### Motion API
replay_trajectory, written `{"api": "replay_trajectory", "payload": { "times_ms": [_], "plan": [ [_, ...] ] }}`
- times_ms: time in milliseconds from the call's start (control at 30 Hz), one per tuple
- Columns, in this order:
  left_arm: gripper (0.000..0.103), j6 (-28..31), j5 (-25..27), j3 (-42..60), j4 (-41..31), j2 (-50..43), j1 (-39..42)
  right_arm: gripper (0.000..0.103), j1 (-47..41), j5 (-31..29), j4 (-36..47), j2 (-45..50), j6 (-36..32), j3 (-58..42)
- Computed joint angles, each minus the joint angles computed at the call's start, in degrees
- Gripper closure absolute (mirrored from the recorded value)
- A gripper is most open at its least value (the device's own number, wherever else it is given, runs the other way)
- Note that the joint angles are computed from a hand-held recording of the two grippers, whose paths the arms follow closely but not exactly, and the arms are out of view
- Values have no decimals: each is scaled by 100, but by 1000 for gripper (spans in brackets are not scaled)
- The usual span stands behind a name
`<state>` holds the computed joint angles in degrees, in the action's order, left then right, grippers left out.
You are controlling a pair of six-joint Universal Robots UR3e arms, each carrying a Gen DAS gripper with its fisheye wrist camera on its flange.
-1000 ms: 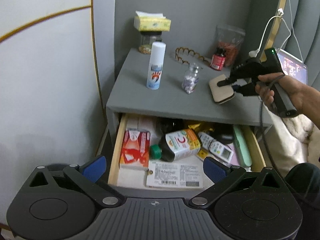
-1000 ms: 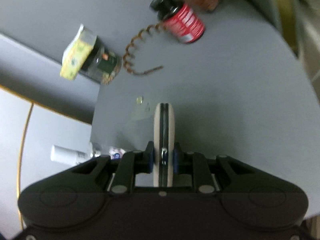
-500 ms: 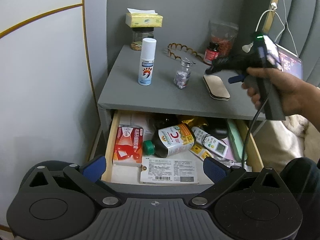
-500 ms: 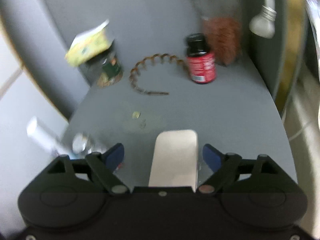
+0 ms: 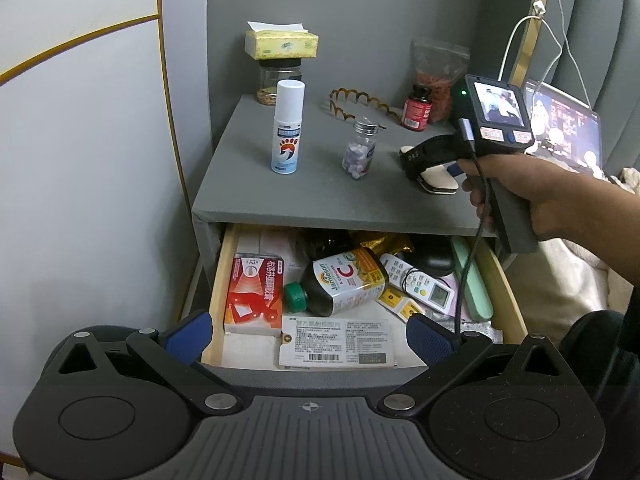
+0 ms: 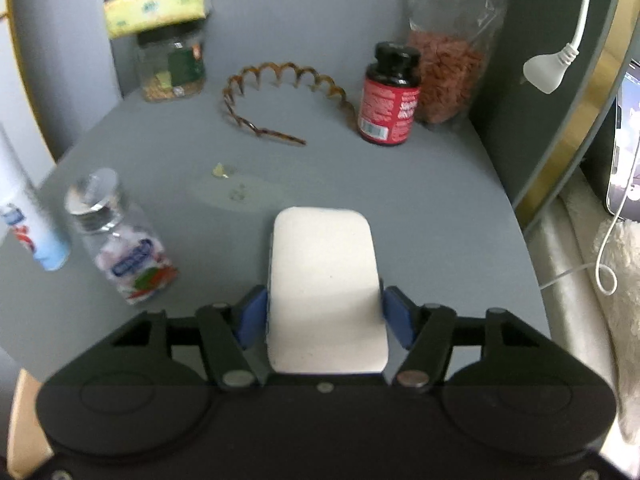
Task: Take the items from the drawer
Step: 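Carry the beige case over the nightstand top and lower it flat, then open the right gripper and pull the right tool back from the case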
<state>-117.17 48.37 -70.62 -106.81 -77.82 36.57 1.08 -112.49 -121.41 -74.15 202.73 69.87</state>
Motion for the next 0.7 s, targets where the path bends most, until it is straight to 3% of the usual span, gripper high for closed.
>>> {"api": "replay_trajectory", "payload": {
  "times_ms": [100, 167, 233, 300, 400, 500, 700],
  "plan": [
    [1, -21, -35, 15, -3, -2, 32, 22, 54, 5, -567, -220, 9, 317],
    [1, -88, -19, 23, 39, -29, 16, 19, 108, 111, -1317, -528, -118, 788],
    [1, -118, -9, 30, 60, -39, 15, 19, 114, 482, -1585, -961, -161, 1147],
    [1, -141, -6, 39, 66, -46, 14, 18, -56, 1230, -1775, -1551, -128, 1660],
    [1, -174, -29, 96, 32, -80, 20, 17, -276, 2215, -1598, -2343, -90, 2235],
    [1, -209, -71, 151, 17, -100, 59, 16, -243, 2616, -1156, -2877, -252, 2541],
    [1, -408, -136, 194, 215, -146, 136, 16, 29, 2367, -236, -3549, -753, 3020]
  ]
}}
